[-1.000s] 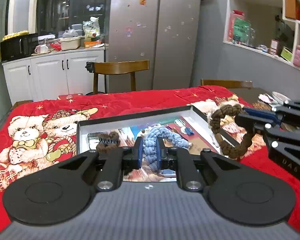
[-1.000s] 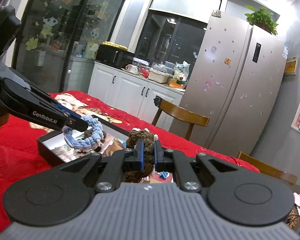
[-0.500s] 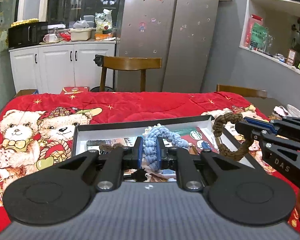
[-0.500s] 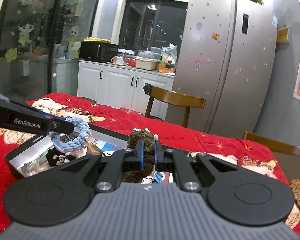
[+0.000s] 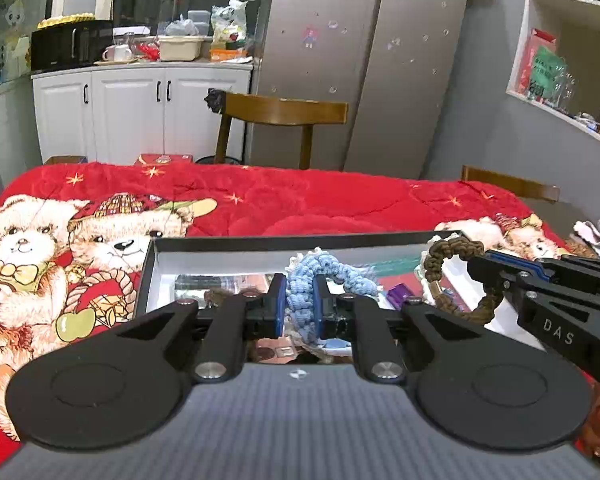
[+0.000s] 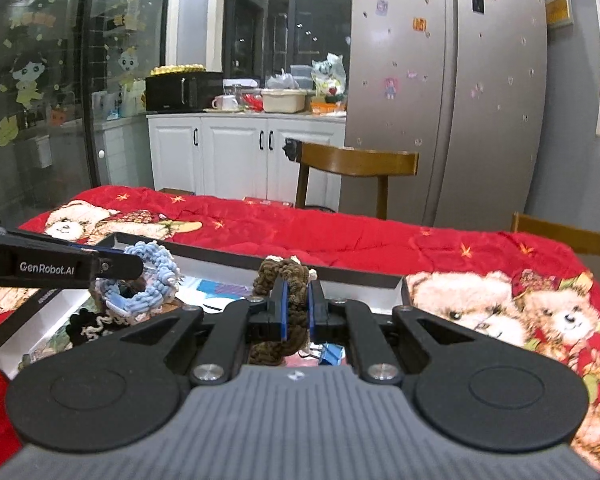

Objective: Organize objects
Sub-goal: 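Lift both scrunchies and carry them over the black box, then lower both scrunchies into the box and open both tools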

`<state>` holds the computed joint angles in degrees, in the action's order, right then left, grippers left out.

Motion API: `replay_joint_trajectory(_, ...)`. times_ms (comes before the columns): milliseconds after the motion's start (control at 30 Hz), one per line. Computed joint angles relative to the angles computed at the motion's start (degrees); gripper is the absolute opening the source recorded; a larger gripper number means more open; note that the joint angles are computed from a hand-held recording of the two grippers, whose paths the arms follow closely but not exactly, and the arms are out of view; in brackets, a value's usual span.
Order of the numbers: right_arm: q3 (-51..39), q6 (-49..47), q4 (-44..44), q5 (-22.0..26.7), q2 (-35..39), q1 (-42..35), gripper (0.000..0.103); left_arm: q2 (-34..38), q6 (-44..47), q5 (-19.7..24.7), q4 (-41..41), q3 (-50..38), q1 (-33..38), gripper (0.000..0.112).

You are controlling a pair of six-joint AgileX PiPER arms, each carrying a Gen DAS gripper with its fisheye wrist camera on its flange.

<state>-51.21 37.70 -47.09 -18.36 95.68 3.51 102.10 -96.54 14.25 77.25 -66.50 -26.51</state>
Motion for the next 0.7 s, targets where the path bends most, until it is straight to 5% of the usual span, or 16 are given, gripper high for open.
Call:
replay_joint_trajectory(333, -4.64, 18.03, -13.55, -0.86, 6.09, -2.98, 0.012, 3.54, -0.34, -0.71, 0.42, -1.58, 1.29, 0.017)
replay_joint_trajectory(700, -5.51, 18.72, -14.28, 1.14, 7.23, -2.38, 0.014, 4.74, 0.07, -0.51, -0.08, -2.06, 1.7, 0.017)
